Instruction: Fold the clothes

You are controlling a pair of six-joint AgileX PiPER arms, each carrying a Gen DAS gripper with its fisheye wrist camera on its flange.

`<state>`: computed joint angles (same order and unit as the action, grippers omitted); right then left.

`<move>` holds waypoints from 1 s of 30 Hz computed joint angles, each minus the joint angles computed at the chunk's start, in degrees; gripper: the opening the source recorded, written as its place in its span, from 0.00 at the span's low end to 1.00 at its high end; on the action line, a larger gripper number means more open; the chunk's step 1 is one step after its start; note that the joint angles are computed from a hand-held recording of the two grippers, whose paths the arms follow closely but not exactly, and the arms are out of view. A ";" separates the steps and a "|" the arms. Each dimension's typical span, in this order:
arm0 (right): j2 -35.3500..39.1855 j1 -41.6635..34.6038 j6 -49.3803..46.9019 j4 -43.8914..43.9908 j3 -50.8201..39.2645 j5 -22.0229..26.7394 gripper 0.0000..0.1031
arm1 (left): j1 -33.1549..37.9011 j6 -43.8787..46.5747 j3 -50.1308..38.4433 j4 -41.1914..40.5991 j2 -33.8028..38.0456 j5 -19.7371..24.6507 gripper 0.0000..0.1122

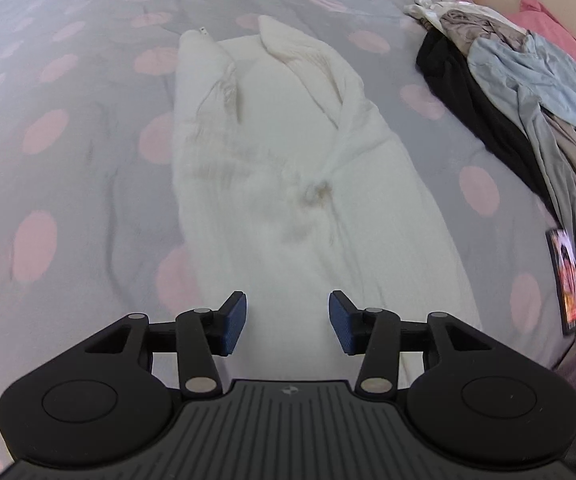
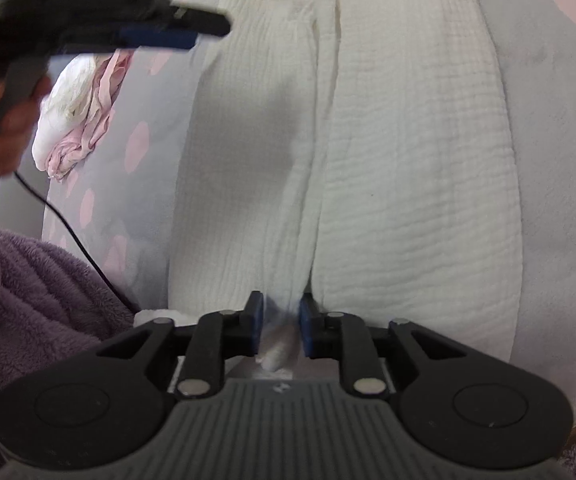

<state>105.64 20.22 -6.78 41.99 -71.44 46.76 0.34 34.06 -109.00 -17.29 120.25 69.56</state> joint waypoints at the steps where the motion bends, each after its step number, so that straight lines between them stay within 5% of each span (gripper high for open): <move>1: -0.09 0.30 0.20 -0.15 0.11 -0.17 0.25 | 0.28 1.56 3.51 -0.23 -2.07 -0.89 0.39; 9: -1.84 -0.53 -0.65 1.03 3.93 -2.07 0.26 | 3.96 11.94 27.99 -0.25 -14.81 -4.62 0.38; 19: -2.44 3.74 2.34 1.40 6.88 -6.96 0.26 | 5.31 21.87 43.89 -0.32 -22.74 -2.67 0.38; 23: -4.93 3.98 2.57 0.25 7.87 -7.10 0.32 | 5.58 22.78 45.28 -0.09 -24.79 -3.94 0.38; 30: -7.71 3.33 10.11 -12.08 4.99 -7.64 0.37 | 10.78 15.63 32.88 -5.31 -19.15 -2.65 0.38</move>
